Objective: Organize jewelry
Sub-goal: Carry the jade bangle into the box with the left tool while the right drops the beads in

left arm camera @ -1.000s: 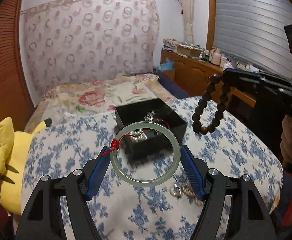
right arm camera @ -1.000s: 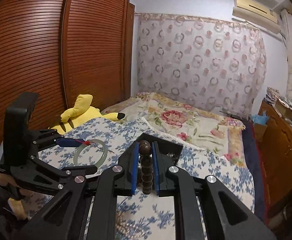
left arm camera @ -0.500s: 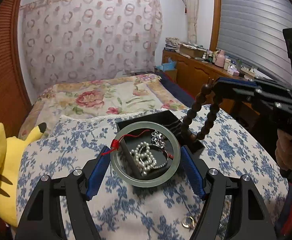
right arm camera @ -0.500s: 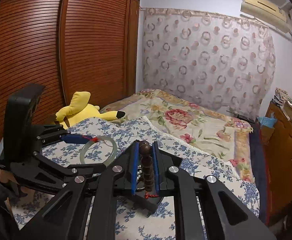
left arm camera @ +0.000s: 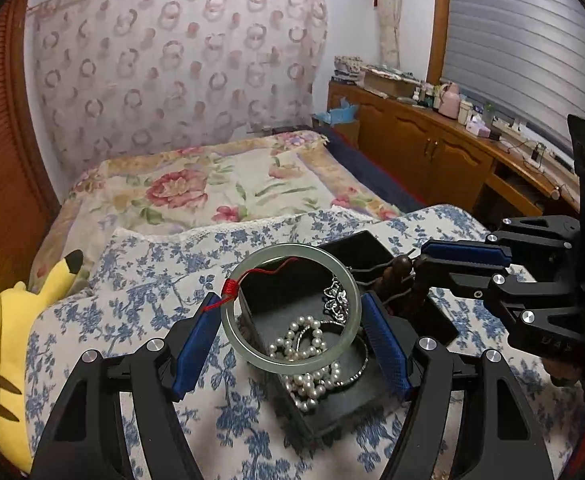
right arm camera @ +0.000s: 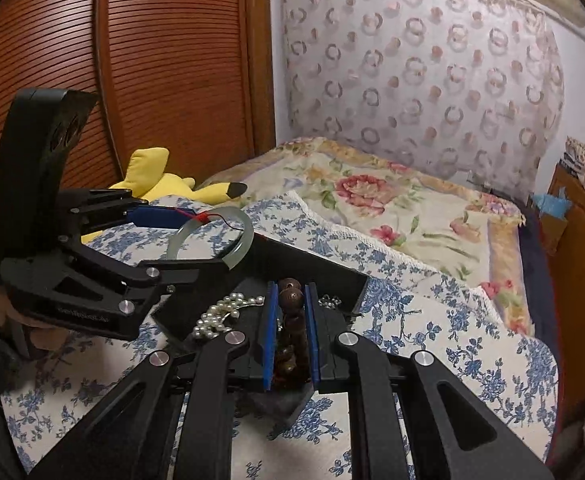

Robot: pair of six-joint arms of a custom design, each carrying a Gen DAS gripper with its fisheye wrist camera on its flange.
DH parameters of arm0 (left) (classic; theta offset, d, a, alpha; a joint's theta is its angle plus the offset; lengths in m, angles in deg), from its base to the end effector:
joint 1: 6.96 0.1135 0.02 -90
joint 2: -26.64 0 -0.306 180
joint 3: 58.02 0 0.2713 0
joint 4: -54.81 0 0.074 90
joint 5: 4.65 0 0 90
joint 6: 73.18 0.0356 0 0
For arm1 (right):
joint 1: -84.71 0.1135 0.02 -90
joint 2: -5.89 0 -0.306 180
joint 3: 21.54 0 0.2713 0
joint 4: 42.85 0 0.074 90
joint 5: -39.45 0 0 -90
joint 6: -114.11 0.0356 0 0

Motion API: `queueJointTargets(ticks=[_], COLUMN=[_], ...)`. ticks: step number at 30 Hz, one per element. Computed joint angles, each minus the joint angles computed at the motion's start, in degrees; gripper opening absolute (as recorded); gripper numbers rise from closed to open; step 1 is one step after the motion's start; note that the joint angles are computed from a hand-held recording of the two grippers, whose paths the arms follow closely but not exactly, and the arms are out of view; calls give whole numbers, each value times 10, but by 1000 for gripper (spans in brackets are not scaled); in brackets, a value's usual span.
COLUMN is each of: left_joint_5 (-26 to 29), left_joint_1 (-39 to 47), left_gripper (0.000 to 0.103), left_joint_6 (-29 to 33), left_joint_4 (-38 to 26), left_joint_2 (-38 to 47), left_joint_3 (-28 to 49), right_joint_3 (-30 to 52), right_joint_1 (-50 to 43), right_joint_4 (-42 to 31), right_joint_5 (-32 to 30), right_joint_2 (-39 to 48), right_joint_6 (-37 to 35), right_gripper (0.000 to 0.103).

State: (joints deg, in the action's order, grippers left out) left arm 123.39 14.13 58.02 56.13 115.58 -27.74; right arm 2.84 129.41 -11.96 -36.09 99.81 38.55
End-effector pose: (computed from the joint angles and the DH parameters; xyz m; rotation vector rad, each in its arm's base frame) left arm 0.2043 0.0553 0.1018 0.6321 2.2306 -0.3310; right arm 0.1630 0.1488 0.0969 -0.4510 2.1892 0.2831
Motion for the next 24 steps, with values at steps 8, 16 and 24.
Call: queueJointTargets(ticks=[8,16,24], left_joint_5=[-38,-68,-45], left_joint_1=[-56,-82,-51], left_gripper=[69,73,77], left_joint_6=[-38,-61,-49], left_joint_4=[58,79,65], left_joint_2=[54,77,44], left_joint_3=[8,15,0], right_joint_3=[-5,-28,-56], right_joint_1=[-40,-50,0], right_joint_4=[32,31,20], right_joint_5=[-28,-31,23], right_joint_2=[20,-12,-42], right_joint_6=[-8,-3,28], right_gripper=[42,43,43])
